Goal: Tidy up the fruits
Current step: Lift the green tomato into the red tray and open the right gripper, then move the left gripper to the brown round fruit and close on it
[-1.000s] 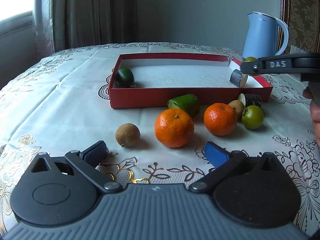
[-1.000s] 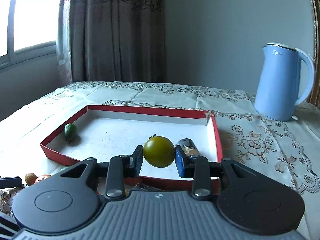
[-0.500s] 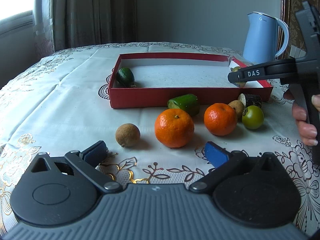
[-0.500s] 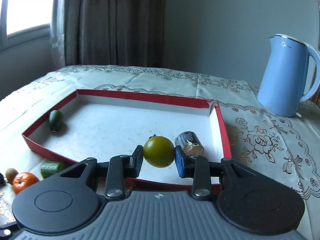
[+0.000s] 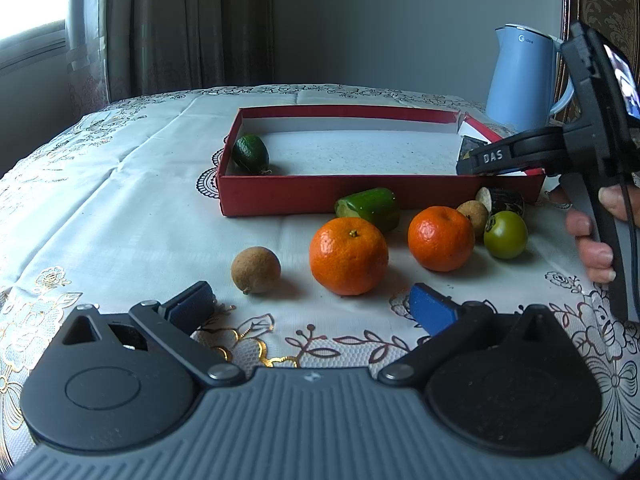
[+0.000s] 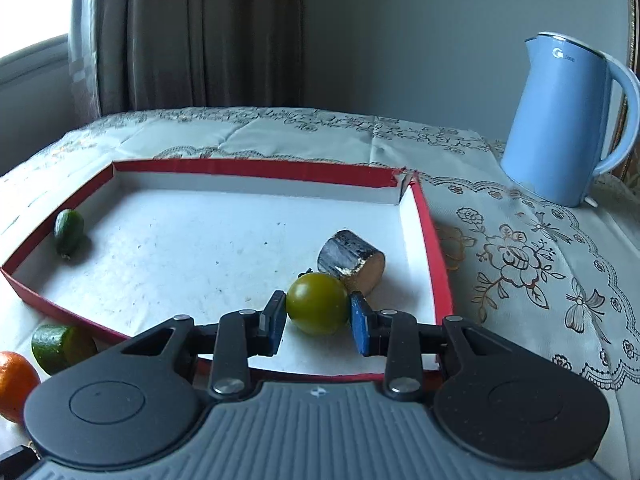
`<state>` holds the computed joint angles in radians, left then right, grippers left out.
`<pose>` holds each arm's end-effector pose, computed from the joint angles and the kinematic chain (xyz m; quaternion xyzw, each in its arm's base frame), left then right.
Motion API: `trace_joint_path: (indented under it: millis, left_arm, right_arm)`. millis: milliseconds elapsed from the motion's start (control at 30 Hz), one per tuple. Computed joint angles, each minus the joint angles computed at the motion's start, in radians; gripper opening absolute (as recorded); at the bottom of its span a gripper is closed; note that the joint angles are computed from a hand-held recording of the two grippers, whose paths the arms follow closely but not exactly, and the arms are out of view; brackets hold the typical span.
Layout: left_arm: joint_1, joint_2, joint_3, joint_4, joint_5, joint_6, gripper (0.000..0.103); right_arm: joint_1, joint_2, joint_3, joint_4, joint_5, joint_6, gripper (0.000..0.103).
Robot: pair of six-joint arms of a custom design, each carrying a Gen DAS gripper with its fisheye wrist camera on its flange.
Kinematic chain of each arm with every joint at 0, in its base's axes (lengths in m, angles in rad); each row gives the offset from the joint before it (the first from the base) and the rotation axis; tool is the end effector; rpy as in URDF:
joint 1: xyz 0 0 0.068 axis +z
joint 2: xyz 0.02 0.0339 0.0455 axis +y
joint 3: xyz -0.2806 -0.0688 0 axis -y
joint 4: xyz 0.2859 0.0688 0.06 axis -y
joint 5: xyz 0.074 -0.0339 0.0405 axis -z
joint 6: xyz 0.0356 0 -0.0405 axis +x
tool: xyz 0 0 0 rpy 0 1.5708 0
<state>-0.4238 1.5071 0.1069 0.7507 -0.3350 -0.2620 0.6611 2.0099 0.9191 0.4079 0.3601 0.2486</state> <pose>0.1830 -0.0697 0.0569 -0.0025 0.8863 -0.0067 0.4630 0.3296 0.2405 0.0739 -0.1067 0.8854 0.0404 0.4506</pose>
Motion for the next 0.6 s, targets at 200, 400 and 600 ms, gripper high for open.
trace_joint_path:
  millis: [200, 400, 600]
  left_arm:
    - [-0.002, 0.003, 0.000, 0.002, -0.001, -0.001, 0.103]
    - [-0.001, 0.004, 0.000, 0.003, -0.001, -0.001, 0.103]
    - [-0.001, 0.004, 0.001, 0.003, -0.001, -0.001, 0.103]
  right_arm:
    - [-0.006, -0.101, -0.121, 0.085, -0.008, 0.029, 0.048]
    - [0.022, -0.260, -0.344, 0.226, 0.065, 0.064, 0.055]
    - [0.007, -0.275, -0.417, 0.218, 0.063, 0.110, 0.055]
